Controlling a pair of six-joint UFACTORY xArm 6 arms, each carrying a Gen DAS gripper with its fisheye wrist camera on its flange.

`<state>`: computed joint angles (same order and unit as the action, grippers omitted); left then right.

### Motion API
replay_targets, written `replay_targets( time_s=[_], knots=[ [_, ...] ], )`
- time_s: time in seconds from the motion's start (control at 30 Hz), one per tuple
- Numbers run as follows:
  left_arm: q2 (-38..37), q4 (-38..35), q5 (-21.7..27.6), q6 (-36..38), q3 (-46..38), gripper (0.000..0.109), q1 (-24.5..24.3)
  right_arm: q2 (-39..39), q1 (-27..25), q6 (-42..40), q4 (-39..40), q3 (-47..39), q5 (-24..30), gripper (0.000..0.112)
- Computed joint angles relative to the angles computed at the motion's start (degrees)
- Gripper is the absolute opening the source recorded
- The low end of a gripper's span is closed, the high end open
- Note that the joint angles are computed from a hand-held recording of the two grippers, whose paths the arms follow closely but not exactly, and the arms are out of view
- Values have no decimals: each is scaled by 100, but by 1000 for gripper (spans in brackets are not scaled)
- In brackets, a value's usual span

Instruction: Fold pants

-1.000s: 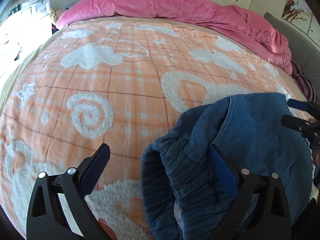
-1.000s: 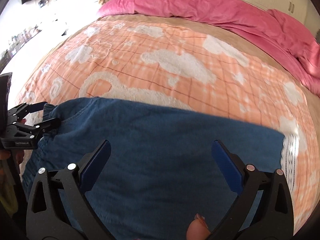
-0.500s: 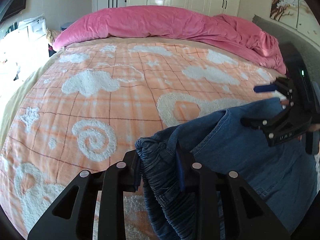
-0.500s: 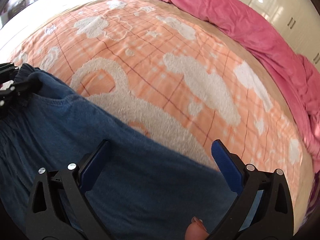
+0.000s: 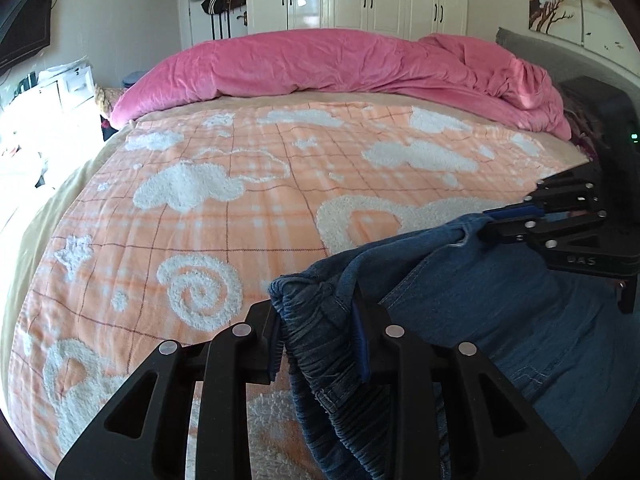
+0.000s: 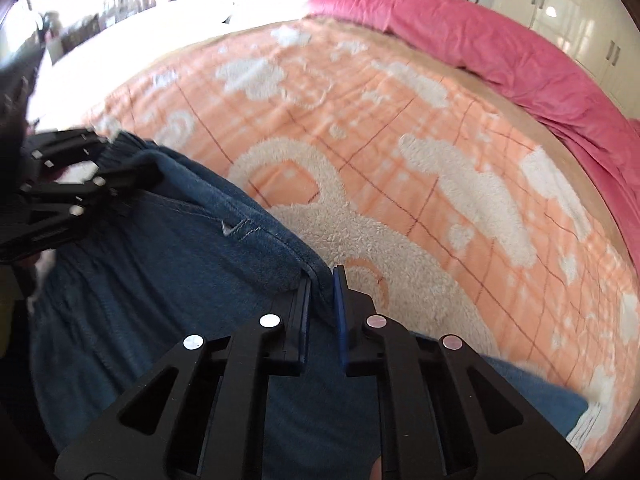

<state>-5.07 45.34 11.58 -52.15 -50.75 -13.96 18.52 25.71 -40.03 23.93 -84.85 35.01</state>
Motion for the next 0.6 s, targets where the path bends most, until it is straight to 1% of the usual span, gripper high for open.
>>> replay_targets(
  time_s=[0.07, 0.1, 0.17, 0.23, 0.27, 0.33, 0.43, 0.47, 0.5, 0.6],
  knots=[
    [-173, 280, -65, -241, 103, 28, -20, -424, 6, -148, 358, 477, -275, 6],
    [-313, 190, -41, -222, 193, 28, -68, -655, 20, -157, 470, 722, -392, 6],
    [-613, -498, 32, 81, 410, 29, -184, -1147, 43, -190, 687, 1206, -529, 6],
    [-991, -1283, -38, 463, 724, 29, -289, -1541, 109, -183, 716, 1612, -749, 6],
    [-1161, -1441, -62, 579, 860, 29, -330, -1808, 139, -189, 788, 1875, -831, 6],
    [-1565, -1323, 21, 516, 1135, 29, -450, -2364, 205, -280, 1029, 2401, -908, 6],
    [-2135, -1080, 184, 273, 1526, 29, -664, -3169, 354, -385, 1154, 3213, -1074, 6],
    [-2360, -1053, 357, 252, 1656, 29, -798, -3375, 393, -398, 1221, 3428, -1083, 6],
    [-2527, -1074, 412, 277, 1766, 29, -876, -3633, 437, -351, 1232, 3700, -1110, 6],
    [-3030, -1471, 634, 697, 2077, 31, -1188, -4327, 539, -150, 1265, 4413, -1186, 6]
  ],
)
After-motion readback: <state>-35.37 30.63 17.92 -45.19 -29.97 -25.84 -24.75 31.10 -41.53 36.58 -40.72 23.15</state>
